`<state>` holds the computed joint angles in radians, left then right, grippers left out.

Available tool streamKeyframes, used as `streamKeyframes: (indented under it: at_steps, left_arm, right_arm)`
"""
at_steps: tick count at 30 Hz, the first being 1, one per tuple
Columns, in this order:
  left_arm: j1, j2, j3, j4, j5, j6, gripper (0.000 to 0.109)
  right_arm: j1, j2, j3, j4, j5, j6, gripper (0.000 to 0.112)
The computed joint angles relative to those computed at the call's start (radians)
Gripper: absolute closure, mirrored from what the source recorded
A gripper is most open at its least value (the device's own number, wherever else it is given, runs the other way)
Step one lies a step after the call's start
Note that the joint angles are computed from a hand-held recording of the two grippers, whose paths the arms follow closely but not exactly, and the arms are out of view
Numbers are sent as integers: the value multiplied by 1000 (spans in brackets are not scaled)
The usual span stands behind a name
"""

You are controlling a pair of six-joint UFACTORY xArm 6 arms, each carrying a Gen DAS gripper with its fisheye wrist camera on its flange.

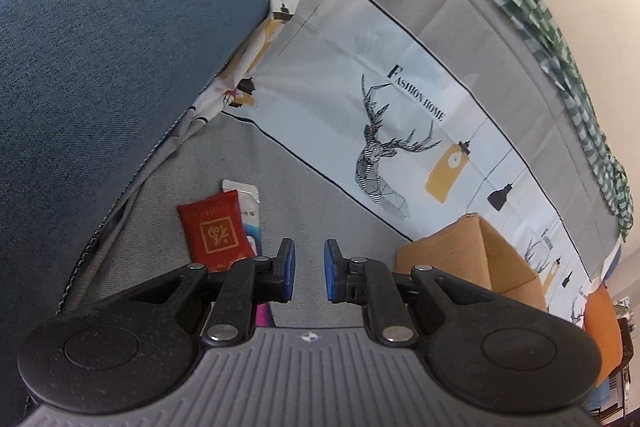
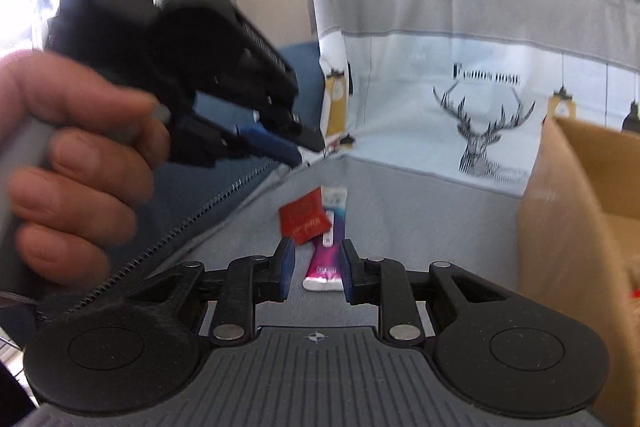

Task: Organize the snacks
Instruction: 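Move both tools back down to the red packet and purple tube, then grasp the red square packet with the left gripper while the right grasps the purple tube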

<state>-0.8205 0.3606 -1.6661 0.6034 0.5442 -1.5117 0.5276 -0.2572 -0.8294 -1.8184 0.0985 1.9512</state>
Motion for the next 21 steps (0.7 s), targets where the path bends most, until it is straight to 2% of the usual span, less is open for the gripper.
streamKeyframes:
  at_steps: [7,12,14,16,18,21]
  left_arm:
    - [21,8,8,-69,20,7,94]
    - [43,49,-28,-131,42,53,92]
    - [51,70,-49,-148,53,72,88]
    - [58,95,-79,-161,78,90,70]
    - [63,115,-108,-157,117,86,57]
    - [74,144,-138,-186,129,101,51]
  right_arm:
    - [-2,141,-96,-11,12,58,87]
    - [-17,243,-169,52,2,22,83]
    - [-24,279,-197,61,-11,17,80]
    - [-27,304,-217,77,-14,0,72]
    - [-31,324,-233,95,-25,-31,68]
    - [-28,344,-246,118,-18,-89,67]
